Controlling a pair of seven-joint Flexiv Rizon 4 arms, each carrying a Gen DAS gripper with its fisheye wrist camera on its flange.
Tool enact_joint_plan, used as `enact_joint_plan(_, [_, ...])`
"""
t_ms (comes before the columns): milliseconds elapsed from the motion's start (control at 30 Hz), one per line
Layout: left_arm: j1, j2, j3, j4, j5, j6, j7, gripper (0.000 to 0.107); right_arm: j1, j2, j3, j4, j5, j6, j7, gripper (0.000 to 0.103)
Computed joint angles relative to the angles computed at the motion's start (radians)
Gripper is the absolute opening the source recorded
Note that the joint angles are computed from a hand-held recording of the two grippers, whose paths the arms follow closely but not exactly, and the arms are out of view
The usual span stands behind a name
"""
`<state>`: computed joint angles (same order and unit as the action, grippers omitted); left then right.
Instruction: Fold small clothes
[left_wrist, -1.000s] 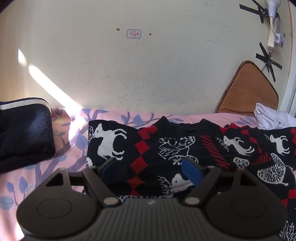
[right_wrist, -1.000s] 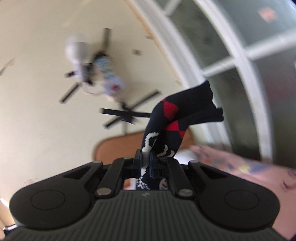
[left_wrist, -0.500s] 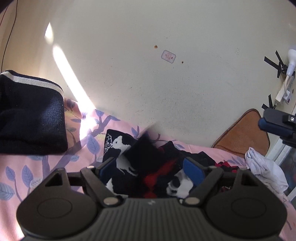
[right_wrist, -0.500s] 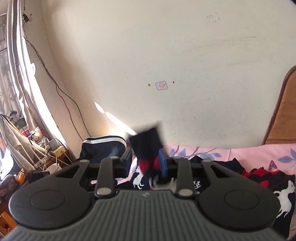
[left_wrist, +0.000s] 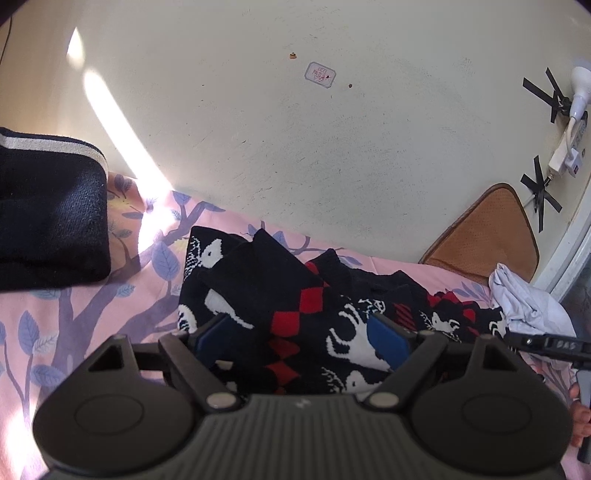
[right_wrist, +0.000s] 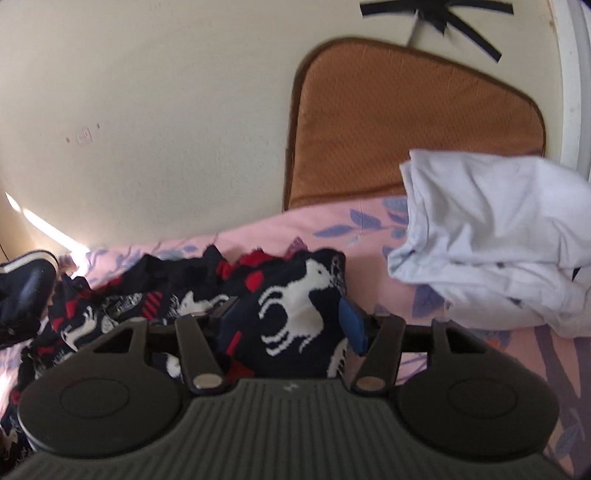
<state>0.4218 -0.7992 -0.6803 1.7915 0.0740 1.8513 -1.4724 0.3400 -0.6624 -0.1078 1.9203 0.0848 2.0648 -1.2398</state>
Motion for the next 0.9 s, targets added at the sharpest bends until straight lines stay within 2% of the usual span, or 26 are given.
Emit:
enact_joint_plan(33, [-0.002, 0.000, 0.003, -0.002, -0.004, 0.000, -0.003, 0.082, 0.016, -0.004, -0.018, -0.014, 0.021, -0.041, -0.011, 0.008])
enact_joint_plan(67, [-0.006, 0.000, 0.008, -0.004, -0.007, 0.000, -0.005, 0.082, 0.060, -0.016, -0.048, -0.038, 0.097, -0.057, -0.059, 0.003])
enact_joint_plan(133, [-0.023, 0.007, 0.030, -0.010, -0.019, -0.010, -0.009, 0.082, 0.200, -0.064, -0.182, -0.085, 0.284, -0.044, -0.155, 0.002])
enact_joint_plan(200, [-0.030, 0.010, 0.039, -0.014, -0.031, -0.025, -0.007, 0.081, 0.310, -0.096, -0.307, -0.140, 0.478, -0.124, -0.268, 0.003])
enact_joint_plan(233, [-0.027, 0.008, 0.035, -0.013, -0.033, -0.024, -0.005, 0.081, 0.327, -0.102, -0.326, -0.150, 0.524, -0.131, -0.316, 0.003])
enact_joint_plan(267, [-0.027, 0.009, 0.035, -0.012, -0.035, -0.023, -0.004, 0.081, 0.317, -0.092, -0.311, -0.136, 0.507, -0.115, -0.307, 0.005])
enact_joint_plan(300, [-0.030, 0.010, 0.038, -0.012, -0.038, -0.024, -0.003, 0.081, 0.281, -0.069, -0.264, -0.098, 0.436, -0.064, -0.244, 0.009])
enact_joint_plan(333, [-0.033, 0.012, 0.041, -0.013, -0.041, -0.026, -0.001, 0.081, 0.220, -0.047, -0.185, -0.069, 0.375, 0.003, -0.215, 0.011])
enact_joint_plan(367, [-0.035, 0.013, 0.042, -0.012, -0.042, -0.025, 0.001, 0.081, 0.150, -0.025, -0.110, -0.018, 0.257, 0.083, -0.150, 0.013])
enact_joint_plan(400, [-0.035, 0.013, 0.042, -0.011, -0.042, -0.023, 0.003, 0.081, 0.089, -0.006, -0.040, 0.011, 0.184, 0.132, -0.137, 0.024])
enact_joint_plan(433, [-0.036, 0.014, 0.042, -0.011, -0.042, -0.022, 0.004, 0.081, 0.020, 0.012, 0.041, 0.030, 0.120, 0.150, -0.144, 0.043])
enact_joint_plan(467, [-0.036, 0.014, 0.042, -0.010, -0.042, -0.021, 0.006, 0.081, -0.048, 0.027, 0.119, 0.042, 0.052, 0.145, -0.148, 0.052])
enact_joint_plan(500, [-0.036, 0.015, 0.042, -0.009, -0.042, -0.020, 0.007, 0.081, -0.096, 0.032, 0.164, 0.051, -0.012, 0.134, -0.134, 0.058])
enact_joint_plan(567, [-0.029, 0.015, 0.036, -0.006, -0.040, -0.013, 0.005, 0.082, -0.214, 0.030, 0.221, 0.074, -0.288, 0.101, 0.027, 0.058])
enact_joint_plan(633, [-0.020, 0.015, 0.030, -0.001, -0.040, 0.000, -0.006, 0.082, -0.354, 0.001, 0.297, 0.075, -0.613, 0.075, 0.271, 0.051])
enact_joint_plan(667, [-0.016, 0.017, 0.030, 0.002, -0.039, 0.011, -0.016, 0.083, -0.424, -0.022, 0.339, 0.072, -0.776, 0.083, 0.366, 0.050])
enact_joint_plan(733, [-0.013, 0.021, 0.035, 0.007, -0.034, 0.040, -0.042, 0.083, -0.555, -0.058, 0.426, 0.066, -1.098, 0.078, 0.451, 0.050])
enact_joint_plan(767, [-0.009, 0.023, 0.035, 0.009, -0.028, 0.053, -0.058, 0.084, -0.588, -0.059, 0.452, 0.072, -1.191, 0.062, 0.457, 0.050])
enact_joint_plan(800, [0.000, 0.024, 0.030, 0.011, -0.021, 0.063, -0.076, 0.084, -0.594, -0.047, 0.464, 0.089, -1.219, 0.045, 0.422, 0.050])
enact_joint_plan(867, [0.005, 0.028, 0.033, 0.012, -0.008, 0.072, -0.110, 0.084, -0.525, -0.006, 0.396, 0.120, -1.199, 0.083, 0.383, 0.050])
enact_joint_plan(900, [0.005, 0.032, 0.038, 0.012, -0.003, 0.076, -0.126, 0.084, -0.483, 0.011, 0.368, 0.130, -1.140, 0.107, 0.344, 0.051])
